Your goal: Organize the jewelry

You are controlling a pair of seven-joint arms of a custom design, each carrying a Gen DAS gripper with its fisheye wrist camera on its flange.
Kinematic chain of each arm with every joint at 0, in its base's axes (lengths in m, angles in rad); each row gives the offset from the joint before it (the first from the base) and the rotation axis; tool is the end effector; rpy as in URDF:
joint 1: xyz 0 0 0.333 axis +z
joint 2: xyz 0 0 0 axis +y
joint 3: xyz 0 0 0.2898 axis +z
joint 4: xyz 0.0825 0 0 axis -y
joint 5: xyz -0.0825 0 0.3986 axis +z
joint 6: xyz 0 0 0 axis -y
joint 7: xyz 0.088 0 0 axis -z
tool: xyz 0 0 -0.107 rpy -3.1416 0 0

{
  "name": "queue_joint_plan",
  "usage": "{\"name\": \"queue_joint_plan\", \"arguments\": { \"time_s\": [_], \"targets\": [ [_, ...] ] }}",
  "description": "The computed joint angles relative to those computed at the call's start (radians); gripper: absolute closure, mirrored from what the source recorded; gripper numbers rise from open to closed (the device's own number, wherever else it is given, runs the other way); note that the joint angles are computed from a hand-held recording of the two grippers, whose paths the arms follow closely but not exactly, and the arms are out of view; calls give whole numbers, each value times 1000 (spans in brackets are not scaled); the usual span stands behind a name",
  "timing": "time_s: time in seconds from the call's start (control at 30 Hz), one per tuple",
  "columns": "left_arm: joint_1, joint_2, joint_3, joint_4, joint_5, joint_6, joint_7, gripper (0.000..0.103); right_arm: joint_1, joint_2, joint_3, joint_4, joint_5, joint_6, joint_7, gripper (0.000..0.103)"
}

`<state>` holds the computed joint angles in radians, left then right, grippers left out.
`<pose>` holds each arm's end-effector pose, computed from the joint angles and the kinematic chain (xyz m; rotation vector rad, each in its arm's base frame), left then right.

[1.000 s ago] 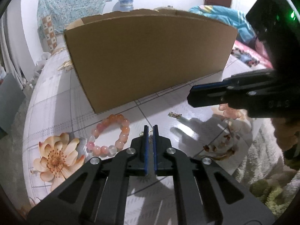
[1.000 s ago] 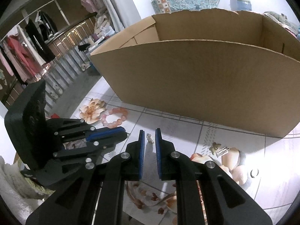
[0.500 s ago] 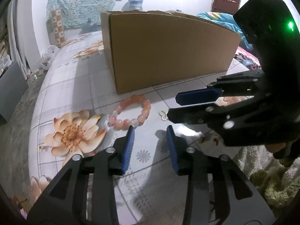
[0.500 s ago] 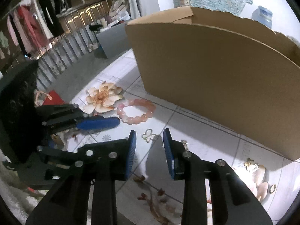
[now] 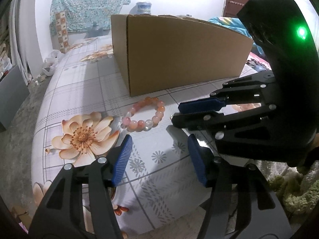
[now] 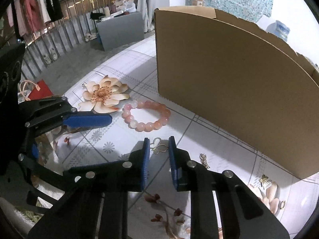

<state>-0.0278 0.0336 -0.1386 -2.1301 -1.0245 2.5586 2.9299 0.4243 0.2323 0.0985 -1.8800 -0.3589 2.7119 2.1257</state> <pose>0.5813 -0.0847 0.3950 -1.0862 2.4970 -1.1004 0.5700 0.3385 0.4216 -2.0269 1.5921 -0.4798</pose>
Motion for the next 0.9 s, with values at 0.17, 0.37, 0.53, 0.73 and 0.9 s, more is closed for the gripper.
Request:
{"name": "queue_joint_plan", "arguments": {
  "time_s": [0.17, 0.37, 0.53, 0.73, 0.9],
  "targets": [
    [1, 0, 1, 0, -7, -1, 0, 47, -3, -4, 5, 2, 21, -10, -4, 97],
    [1, -3, 2, -3, -11, -2, 3, 43, -13, -13, 12, 5, 55, -31, -35, 95],
    [1, -5, 3, -7, -12, 0, 11, 39, -20, 2, 17, 44, 92, -83, -67, 82],
    [2, -4, 4, -5, -13, -6, 16, 37, -7, 33, 15, 110, 106, -187, -72, 73],
    [2, -8, 4, -9, -20, -8, 25, 37, -10, 47, 17, 151, 143, -267, -82, 79]
  ]
}}
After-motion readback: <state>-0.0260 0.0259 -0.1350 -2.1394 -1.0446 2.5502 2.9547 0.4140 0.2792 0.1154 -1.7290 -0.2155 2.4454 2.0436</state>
